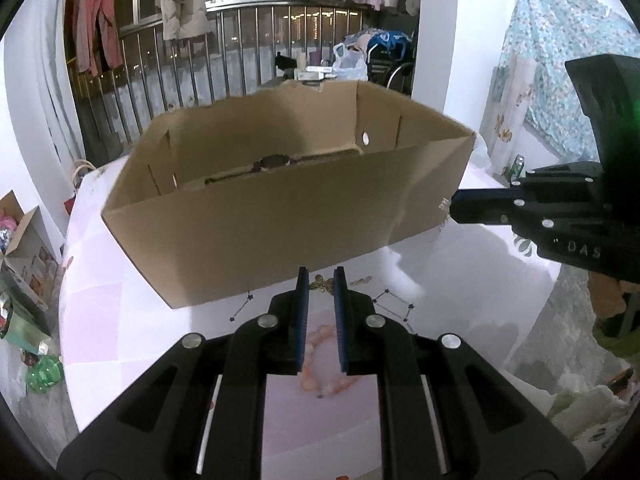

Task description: Organize jewelry

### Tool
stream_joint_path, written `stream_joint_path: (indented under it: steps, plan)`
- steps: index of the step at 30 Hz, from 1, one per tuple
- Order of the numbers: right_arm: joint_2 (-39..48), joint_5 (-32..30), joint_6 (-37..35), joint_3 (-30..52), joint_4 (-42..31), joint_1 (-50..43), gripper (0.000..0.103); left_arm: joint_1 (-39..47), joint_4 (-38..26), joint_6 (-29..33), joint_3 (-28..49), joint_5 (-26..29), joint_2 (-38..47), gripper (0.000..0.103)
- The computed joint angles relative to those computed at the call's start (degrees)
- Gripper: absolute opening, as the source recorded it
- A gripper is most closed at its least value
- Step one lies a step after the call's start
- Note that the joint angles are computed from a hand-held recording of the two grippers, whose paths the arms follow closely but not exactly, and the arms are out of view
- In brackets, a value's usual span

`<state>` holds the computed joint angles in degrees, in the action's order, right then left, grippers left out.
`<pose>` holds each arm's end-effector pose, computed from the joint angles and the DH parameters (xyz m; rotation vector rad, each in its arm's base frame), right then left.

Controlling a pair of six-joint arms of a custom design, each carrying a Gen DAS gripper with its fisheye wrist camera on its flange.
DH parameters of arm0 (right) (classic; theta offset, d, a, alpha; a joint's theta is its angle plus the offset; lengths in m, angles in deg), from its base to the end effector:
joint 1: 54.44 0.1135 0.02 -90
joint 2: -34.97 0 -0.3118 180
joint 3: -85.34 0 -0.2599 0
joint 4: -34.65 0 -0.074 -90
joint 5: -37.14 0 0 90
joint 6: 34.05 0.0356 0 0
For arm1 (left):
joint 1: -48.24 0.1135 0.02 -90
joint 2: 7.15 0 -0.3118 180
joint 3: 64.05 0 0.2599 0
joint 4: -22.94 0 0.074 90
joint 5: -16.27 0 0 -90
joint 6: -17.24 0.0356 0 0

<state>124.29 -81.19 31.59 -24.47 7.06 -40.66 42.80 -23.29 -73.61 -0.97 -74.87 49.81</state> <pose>0.3204 0.0960 0.2634 -0.9711 2.1028 0.4949 0.1914 -0.0175 0.3320 0.0804 2.2695 -0.0354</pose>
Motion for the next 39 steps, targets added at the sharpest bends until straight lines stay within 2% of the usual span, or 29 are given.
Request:
stream_joint_path:
  steps: [9,14,21,29,32,34,36,39]
  plan:
    - [-2.77,-6.26,1.7,5.36,-0.81,-2.03,0.003,1.72,-1.66,1.84,5.86,1.81,-2.12,0.011]
    - [-0.65,-8.57,2.74,10.86,-1.6,-1.92,0.003,3.66,-1.06,3.05,11.51,3.79,1.9,0.011]
    - [11.71,-9.44,4.55,26.65,-9.81,0.03,0.003,7.8,0.36,2.98,16.87,7.9,11.27,0.011]
    - [24.6,-4.79,4.27,43.28,-21.8,3.92,0.003,9.78,2.16,3.94,19.76,9.01,20.71,0.011]
    - [27.18,-2.87,4.17,45.77,-23.86,5.07,0.005,10.31,3.31,3.62,19.41,9.0,22.39,0.012]
    - [28.63,-0.98,4.02,47.25,-25.15,5.66,0.007,10.75,3.22,3.36,19.46,9.18,23.15,0.017]
    - [29.11,-0.54,4.17,47.42,-25.32,5.71,0.011,11.16,3.79,3.06,18.96,9.06,22.77,0.028]
    - [28.11,-0.95,4.81,45.79,-24.12,5.28,0.017,11.65,4.7,3.07,17.95,9.38,21.68,0.032]
